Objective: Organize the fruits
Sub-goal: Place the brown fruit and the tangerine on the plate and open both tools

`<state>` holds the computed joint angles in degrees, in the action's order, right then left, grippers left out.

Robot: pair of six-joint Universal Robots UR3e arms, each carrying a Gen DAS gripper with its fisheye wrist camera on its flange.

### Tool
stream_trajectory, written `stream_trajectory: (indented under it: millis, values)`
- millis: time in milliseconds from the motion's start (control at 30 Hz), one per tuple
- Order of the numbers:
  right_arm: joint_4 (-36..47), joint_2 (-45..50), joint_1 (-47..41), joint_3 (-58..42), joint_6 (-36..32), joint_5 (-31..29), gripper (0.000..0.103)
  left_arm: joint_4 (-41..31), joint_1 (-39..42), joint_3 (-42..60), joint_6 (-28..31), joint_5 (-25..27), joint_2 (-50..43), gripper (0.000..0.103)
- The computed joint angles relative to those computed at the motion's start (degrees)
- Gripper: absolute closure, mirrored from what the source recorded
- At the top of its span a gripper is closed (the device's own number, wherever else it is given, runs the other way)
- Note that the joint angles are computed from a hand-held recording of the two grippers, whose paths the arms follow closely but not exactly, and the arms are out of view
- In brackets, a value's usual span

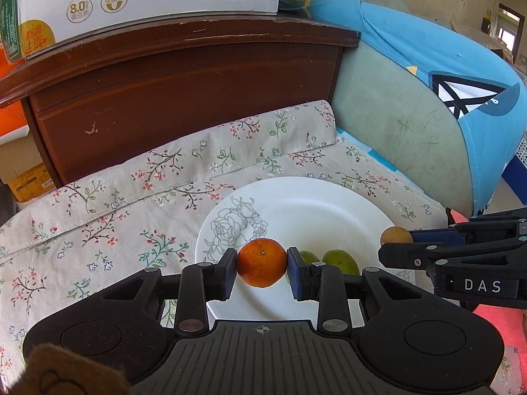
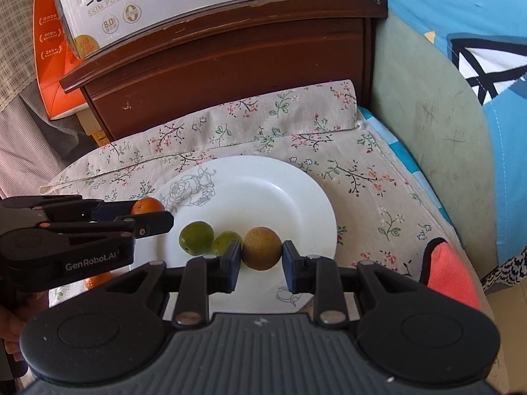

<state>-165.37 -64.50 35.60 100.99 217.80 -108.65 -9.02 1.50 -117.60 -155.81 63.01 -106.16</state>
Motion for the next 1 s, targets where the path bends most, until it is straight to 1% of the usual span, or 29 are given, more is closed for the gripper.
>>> stream_trajectory:
  millis: [267, 400, 467, 500, 533, 567, 633, 700, 833, 867, 933, 1000]
  values:
    - [-1.0, 1.3, -1.1, -0.1, 1.2, 1.2, 0.074, 0.3, -2.1, 1.9, -0.4, 2.0, -2.0, 0.073]
    - [-2.3, 1.2, -1.3, 0.3, 1.6, 1.7, 0.073, 0.5, -2.4, 1.5, -0.1, 2.3, -1.0, 0.069]
    - [-2.5, 1.2, -1.1, 0.2, 1.5, 1.5, 0.073, 1.4, -2.6, 0.8, 0.0, 2.7, -0.4, 0.055]
    - [-2.3, 1.1, -1.0, 0.1, 1.6, 1.4, 0.071, 2.3, -2.8, 0.2, -0.1, 3.1, 0.1, 0.043]
    - [-2.3, 1.1, -1.0, 0.0, 1.6, 1.5, 0.069, 4.1, -3.4, -0.5, -0.7, 4.6, 0.3, 0.039]
    - [-2.4, 1.0, -0.8, -0.1, 1.6, 1.3, 0.068, 4.9, -3.8, -0.8, -0.8, 5.8, 0.6, 0.037]
    - [-2.1, 1.0, -0.5, -0.4, 1.5, 0.9, 0.068, 5.0, -3.9, -0.9, -0.9, 7.1, 1.3, 0.029]
    - [-1.8, 0.9, -0.1, -0.7, 1.6, 0.3, 0.066, 4.8, -3.4, -1.5, -1.2, 7.4, 2.3, 0.025]
    - [0.8, 1.1, 1.7, -2.4, 2.2, -2.2, 0.053, 4.4, -1.7, -4.1, -0.5, 6.9, 5.3, 0.025]
    - [1.8, 1.2, 2.3, -3.0, 2.4, -2.9, 0.052, 4.3, -1.4, -4.7, -0.3, 6.9, 6.0, 0.025]
    - [3.6, 1.3, 3.5, -4.2, 2.9, -4.5, 0.049, 3.6, -0.8, -6.0, -0.1, 7.3, 7.8, 0.02]
    - [4.9, 1.5, 4.6, -5.2, 3.5, -5.7, 0.047, 2.5, 0.6, -7.7, 0.1, 6.5, 10.0, 0.02]
